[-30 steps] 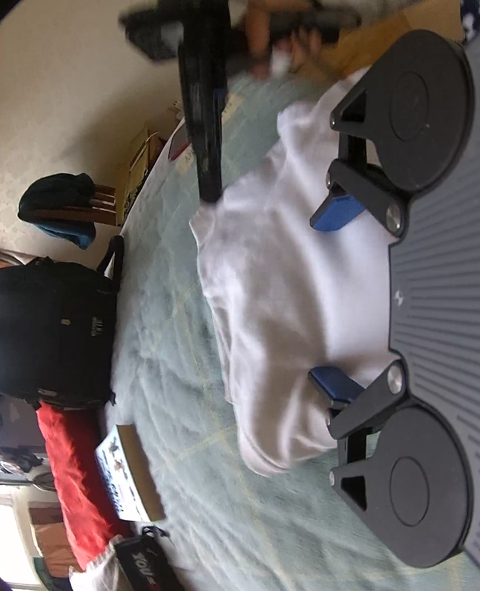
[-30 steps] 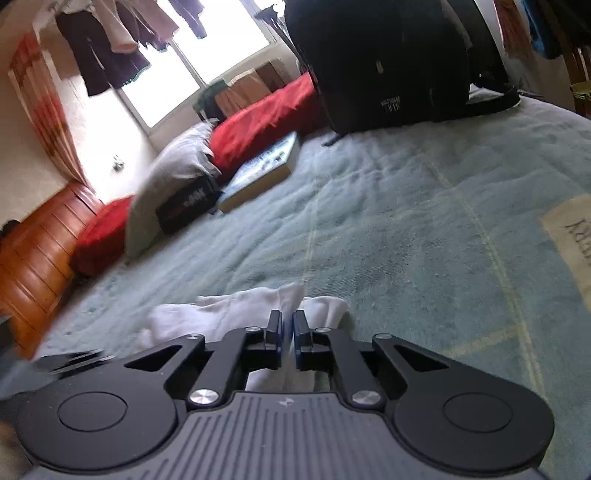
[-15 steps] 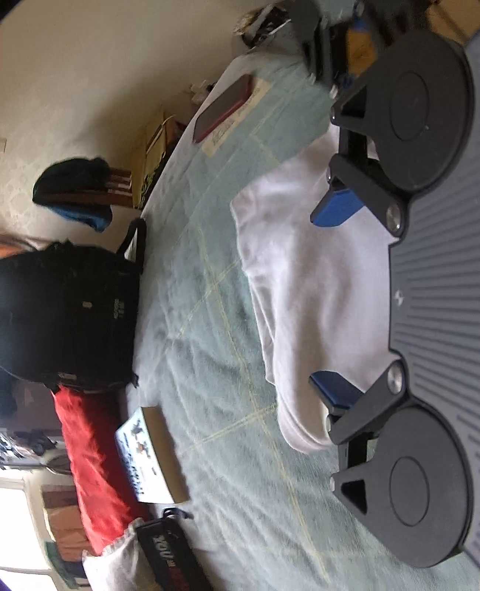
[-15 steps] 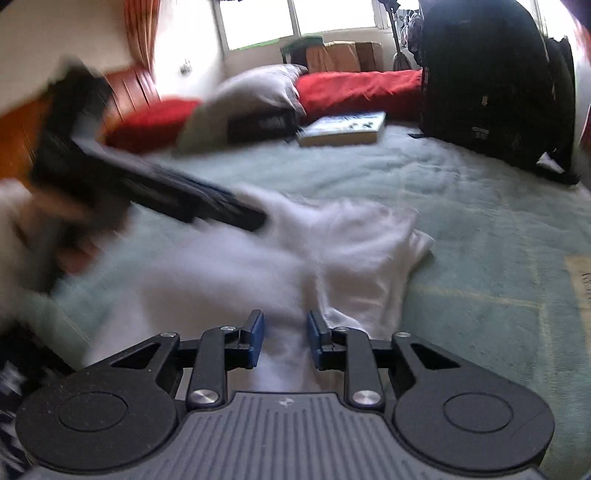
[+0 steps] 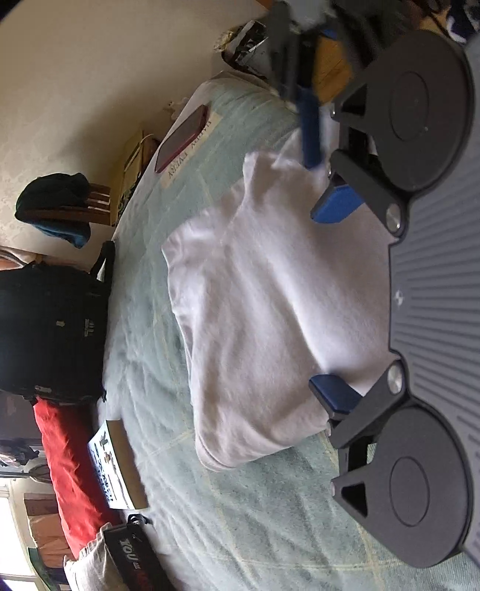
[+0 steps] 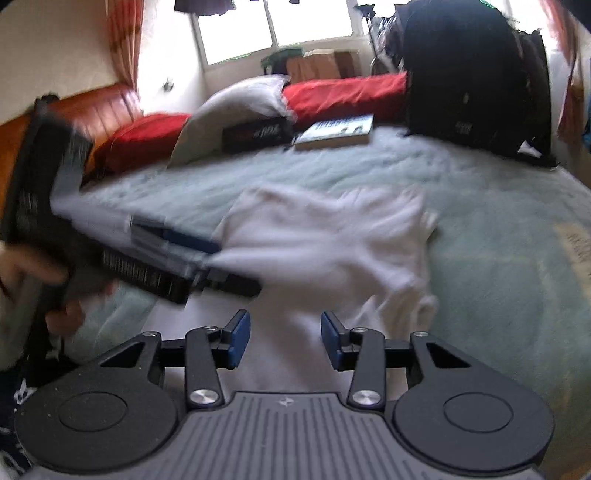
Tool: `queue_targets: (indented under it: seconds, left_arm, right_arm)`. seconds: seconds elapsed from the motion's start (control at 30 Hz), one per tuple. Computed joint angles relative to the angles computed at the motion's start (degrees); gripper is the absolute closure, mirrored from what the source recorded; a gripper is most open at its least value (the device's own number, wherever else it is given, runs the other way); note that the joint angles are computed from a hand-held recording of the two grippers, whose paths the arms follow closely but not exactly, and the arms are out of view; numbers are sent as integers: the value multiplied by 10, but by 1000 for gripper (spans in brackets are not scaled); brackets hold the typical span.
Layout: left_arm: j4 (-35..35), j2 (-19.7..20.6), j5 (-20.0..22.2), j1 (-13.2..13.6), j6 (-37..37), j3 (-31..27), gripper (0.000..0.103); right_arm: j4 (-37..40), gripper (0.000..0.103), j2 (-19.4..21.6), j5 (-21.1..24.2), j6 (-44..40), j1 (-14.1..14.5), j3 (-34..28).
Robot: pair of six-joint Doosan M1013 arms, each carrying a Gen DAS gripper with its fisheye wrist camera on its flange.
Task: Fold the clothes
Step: 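Lift both grippers away from the folded shirt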
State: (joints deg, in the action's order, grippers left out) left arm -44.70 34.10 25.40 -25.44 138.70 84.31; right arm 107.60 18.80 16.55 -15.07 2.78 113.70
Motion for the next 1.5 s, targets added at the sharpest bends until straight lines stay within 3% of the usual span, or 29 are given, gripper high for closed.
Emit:
queue_targets:
  seconds: [0.1, 0.17, 0.23, 0.33, 0.43, 0.53, 0.6, 0.67, 0.83, 0.9, 1.0, 1.07, 1.13, 1.23, 1.3, 1.37, 1.43, 1.5]
  left_arm:
    - [-19, -8, -11, 0, 12, 10, 14]
    - [-23, -9, -13, 0, 12, 14, 14]
    - [21, -4, -12, -2, -31, 10, 14]
    - [38, -9, -24, -6, -38, 15, 14]
    - [7, -14, -34, -7, -10, 19, 14]
    - [82, -6, -21, -10, -97, 6, 14]
    - [102, -8, -32, -13, -115, 11, 14]
    - [90, -18, -53, -16, -86, 26, 14]
    - [-12, -43, -108, -18, 76, 66, 14]
    - [-13, -36, -73, -9, 49, 60, 14]
    - [96, -21, -31, -3, -118, 41, 14]
    - [110, -20, -21, 1, -147, 37, 14]
    - [55, -28, -33, 6, -89, 42, 14]
    - [-57, -39, -69, 10, 31, 46, 14]
    - [-154, -35, -58, 15, 118, 34, 13]
    - [-190, -19, -23, 18, 134, 13, 13]
    - [-107, 4, 1, 16, 34, -14, 13]
    - [-8, 29, 35, 12, -80, -48, 14]
  right_arm:
    - [19, 52, 1, 5, -18, 0, 0]
    - [47, 41, 1, 7, -44, 0, 2]
    - [48, 40, 3, -10, -38, 3, 2]
    - [45, 40, 4, -25, -24, 4, 2]
    - [78, 36, 1, -15, -54, 1, 7]
    - [101, 34, 1, -12, -72, 1, 8]
    - [96, 34, 1, -10, -66, 0, 9]
    - [141, 34, -2, 5, -109, -4, 13]
    - [242, 26, -4, 22, -220, -8, 10]
    - [261, 25, 4, 16, -242, -8, 1]
    - [171, 25, 22, 5, -125, -14, -13]
    - [152, 25, 20, 19, -104, -20, -7]
    - [170, 24, 11, 25, -131, -21, 2]
    - [229, 13, 1, 38, -195, -22, 7]
    - [250, 10, 6, 37, -219, -20, -3]
    - [242, 10, 15, 7, -207, -15, -18]
    - [209, 10, 23, -42, -155, -9, -29]
    - [144, 10, 27, -63, -62, -11, -29]
